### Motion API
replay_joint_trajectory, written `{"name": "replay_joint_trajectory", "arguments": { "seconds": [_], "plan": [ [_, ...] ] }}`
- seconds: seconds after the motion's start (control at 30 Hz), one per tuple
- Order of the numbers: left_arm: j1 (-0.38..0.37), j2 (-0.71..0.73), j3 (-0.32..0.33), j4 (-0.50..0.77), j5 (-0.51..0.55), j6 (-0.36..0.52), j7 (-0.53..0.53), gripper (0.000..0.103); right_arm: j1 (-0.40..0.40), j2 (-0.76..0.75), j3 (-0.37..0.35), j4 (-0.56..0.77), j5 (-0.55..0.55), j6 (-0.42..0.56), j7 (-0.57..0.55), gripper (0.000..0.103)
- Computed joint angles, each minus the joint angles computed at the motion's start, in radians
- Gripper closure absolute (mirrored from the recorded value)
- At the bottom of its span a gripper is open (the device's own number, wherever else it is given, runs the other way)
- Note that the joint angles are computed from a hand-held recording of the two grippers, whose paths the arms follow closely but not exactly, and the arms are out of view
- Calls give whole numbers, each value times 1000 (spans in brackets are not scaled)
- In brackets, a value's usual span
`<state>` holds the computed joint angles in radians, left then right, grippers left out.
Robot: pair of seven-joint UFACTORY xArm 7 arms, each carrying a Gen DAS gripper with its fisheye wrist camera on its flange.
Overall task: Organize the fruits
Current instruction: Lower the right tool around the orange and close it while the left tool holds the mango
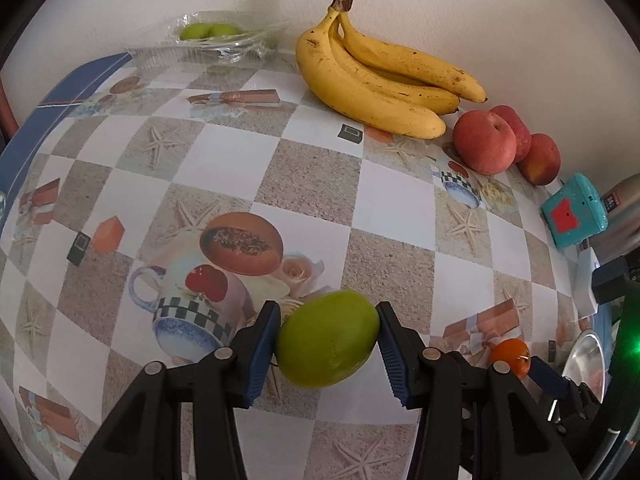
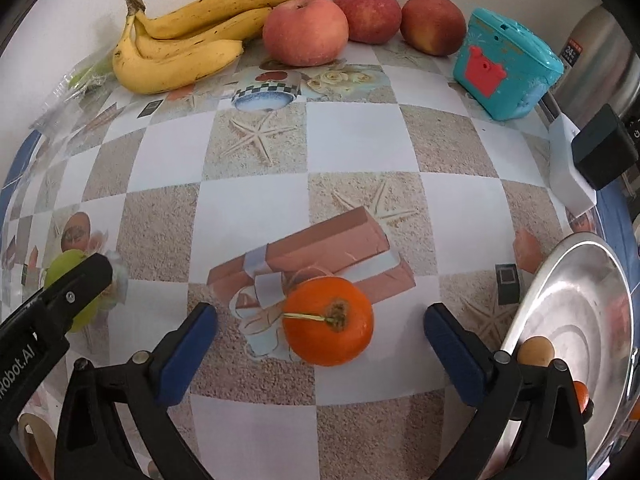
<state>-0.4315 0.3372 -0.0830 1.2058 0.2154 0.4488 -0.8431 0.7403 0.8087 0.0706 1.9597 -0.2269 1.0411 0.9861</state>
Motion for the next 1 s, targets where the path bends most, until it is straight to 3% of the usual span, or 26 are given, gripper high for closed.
{"name": "replay_joint_trajectory", "arguments": {
  "seconds": [0.2,0.4,0.87,1.0],
  "plan": [
    [23,2,-16,-18,-49,-45,45,51,28,24,-22,36,-21,11,63,0],
    [43,-6,-23,-41,-98,-78,85,51,68,-5,-49,-32,-104,-62,152,0],
    [49,-9,-10,-62,-113,-113,90,51,34,-13,-15,-34,-80,-46,128,0],
    [51,-9,-9,-67,-118,-125,93,51,25,-31,-22,-66,-69,-90,155,3]
  ]
}}
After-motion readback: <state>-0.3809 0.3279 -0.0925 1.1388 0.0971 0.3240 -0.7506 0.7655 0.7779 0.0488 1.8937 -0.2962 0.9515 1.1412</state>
